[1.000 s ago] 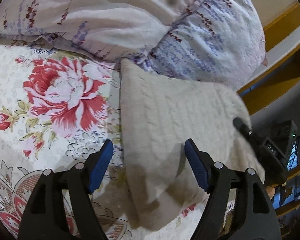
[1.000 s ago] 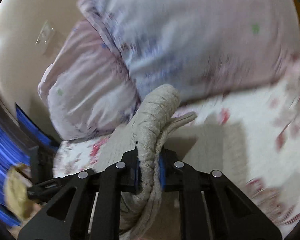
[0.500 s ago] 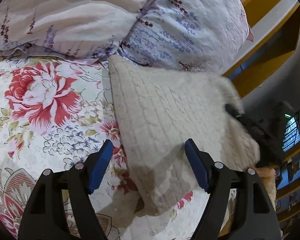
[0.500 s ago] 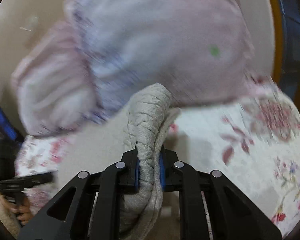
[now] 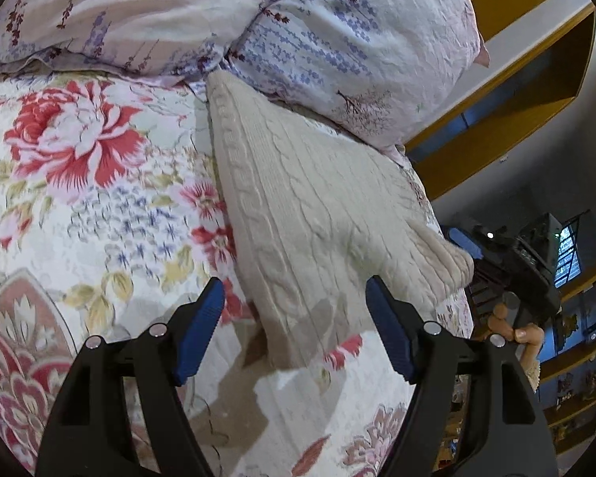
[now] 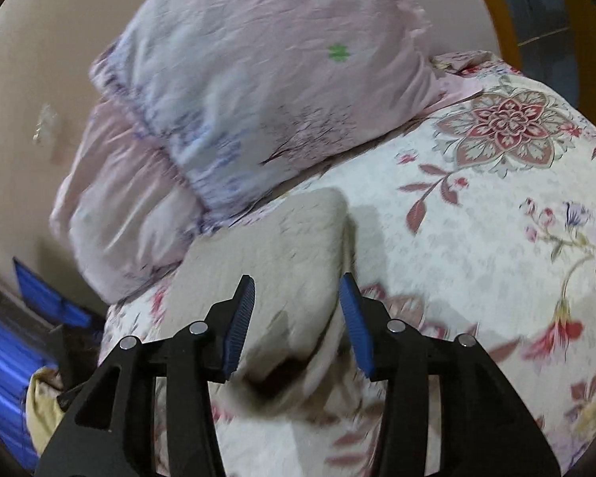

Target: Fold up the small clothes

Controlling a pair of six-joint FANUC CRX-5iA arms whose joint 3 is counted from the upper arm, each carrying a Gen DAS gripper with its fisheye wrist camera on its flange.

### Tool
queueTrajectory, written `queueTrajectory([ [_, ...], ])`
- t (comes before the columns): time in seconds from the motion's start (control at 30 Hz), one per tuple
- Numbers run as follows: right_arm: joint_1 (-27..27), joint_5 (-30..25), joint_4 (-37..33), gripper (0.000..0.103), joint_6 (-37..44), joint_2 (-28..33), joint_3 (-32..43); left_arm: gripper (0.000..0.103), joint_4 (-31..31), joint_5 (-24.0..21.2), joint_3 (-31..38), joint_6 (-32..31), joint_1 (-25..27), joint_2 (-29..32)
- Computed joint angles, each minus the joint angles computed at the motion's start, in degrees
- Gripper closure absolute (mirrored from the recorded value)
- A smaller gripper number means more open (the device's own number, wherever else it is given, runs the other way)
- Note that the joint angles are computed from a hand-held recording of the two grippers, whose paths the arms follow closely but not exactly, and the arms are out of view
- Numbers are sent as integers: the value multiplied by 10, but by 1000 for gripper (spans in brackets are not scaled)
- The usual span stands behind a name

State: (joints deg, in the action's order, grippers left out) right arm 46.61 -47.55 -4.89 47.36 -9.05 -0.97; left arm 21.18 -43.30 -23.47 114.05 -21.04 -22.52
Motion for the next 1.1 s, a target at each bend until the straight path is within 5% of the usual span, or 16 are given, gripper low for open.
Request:
queueTrajectory([
  [0.3, 36, -18, -8, 57, 29, -28, -19, 49, 5, 0, -6, 27, -18, 7],
  [0.37, 42, -20, -6, 63, 31, -28, -22, 53, 9, 1, -9, 29, -18, 10],
  [0.47, 54, -22, 13, 85, 33, -28, -27, 70, 20, 4, -12, 26, -19, 15],
  [0.53, 73, -23, 55, 91, 18, -32, -35, 84, 11, 1, -7, 28, -20, 19],
  [0.6, 94, 0, 114, 92, -17, -50, -60, 87, 26, 13, -19, 16, -18, 9],
  [0.77, 104, -13, 168, 94, -57, -68, -90, 90, 64, 33, -55, -30, -11, -22],
  [0.9, 88, -82, 123, 94, -46, -35, -81, 90, 66, 26, -62, -38, -11, -19],
  [1.03, 69, -79, 80, 93, -23, -31, -71, 87, 71, 20, -59, -45, -8, -17],
  [1.1, 54, -80, 52, 83, -9, -33, -60, 82, 70, 7, -50, -48, -4, -15],
])
